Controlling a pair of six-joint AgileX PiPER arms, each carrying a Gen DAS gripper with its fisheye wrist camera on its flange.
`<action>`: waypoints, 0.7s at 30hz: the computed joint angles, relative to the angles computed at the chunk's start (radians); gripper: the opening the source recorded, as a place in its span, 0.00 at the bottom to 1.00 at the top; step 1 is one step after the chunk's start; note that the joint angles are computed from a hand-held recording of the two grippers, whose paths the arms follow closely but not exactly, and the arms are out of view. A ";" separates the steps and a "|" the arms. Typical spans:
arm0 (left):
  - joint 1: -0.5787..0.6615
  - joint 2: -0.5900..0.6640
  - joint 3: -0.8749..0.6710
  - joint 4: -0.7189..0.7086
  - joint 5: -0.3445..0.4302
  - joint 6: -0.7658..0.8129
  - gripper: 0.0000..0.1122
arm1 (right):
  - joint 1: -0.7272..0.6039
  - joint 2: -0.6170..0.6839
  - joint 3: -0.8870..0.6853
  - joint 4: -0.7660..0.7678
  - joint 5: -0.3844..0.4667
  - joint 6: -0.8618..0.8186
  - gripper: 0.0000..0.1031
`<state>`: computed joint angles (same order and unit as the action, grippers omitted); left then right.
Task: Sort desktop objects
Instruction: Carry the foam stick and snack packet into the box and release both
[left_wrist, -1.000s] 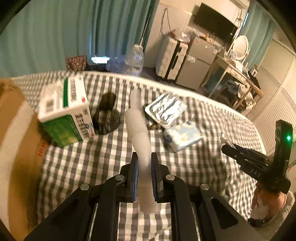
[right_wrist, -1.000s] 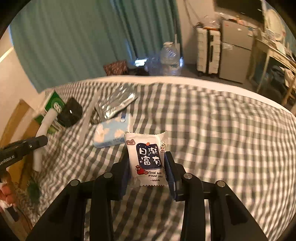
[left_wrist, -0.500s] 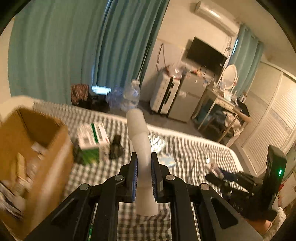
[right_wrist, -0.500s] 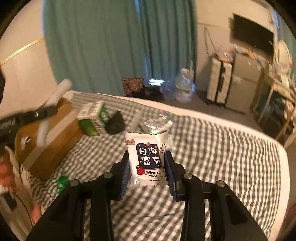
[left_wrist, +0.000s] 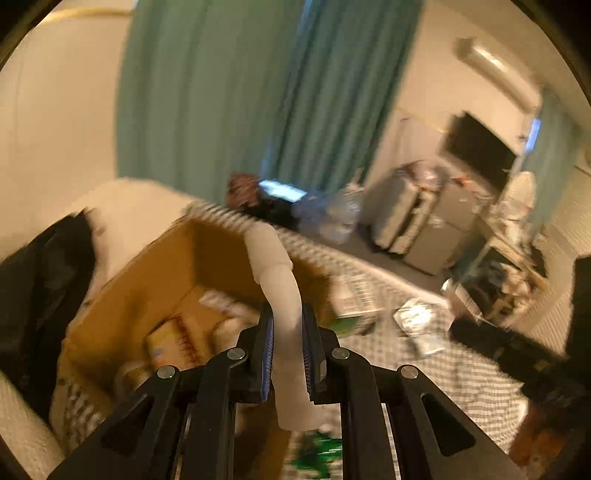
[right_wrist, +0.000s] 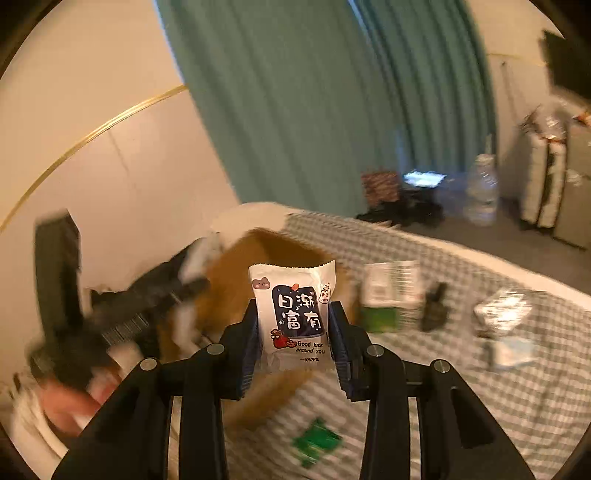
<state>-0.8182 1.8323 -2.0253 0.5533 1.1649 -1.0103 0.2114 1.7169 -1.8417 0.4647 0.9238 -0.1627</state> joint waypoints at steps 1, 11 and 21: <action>0.023 -0.006 0.030 -0.001 0.009 0.000 0.12 | 0.041 0.060 -0.075 -0.033 0.013 0.051 0.34; 0.189 -0.108 0.366 -0.092 -0.227 -0.136 0.57 | 0.137 0.431 -0.586 -0.133 0.166 0.308 0.91; 0.163 -0.091 0.310 -0.107 -0.209 -0.109 0.75 | 0.023 0.120 -0.113 -0.258 0.008 0.164 0.91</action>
<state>-0.6552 1.7411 -1.7156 0.4465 0.9563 -1.1193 0.2342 1.8372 -1.9549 0.2067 0.9316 0.0010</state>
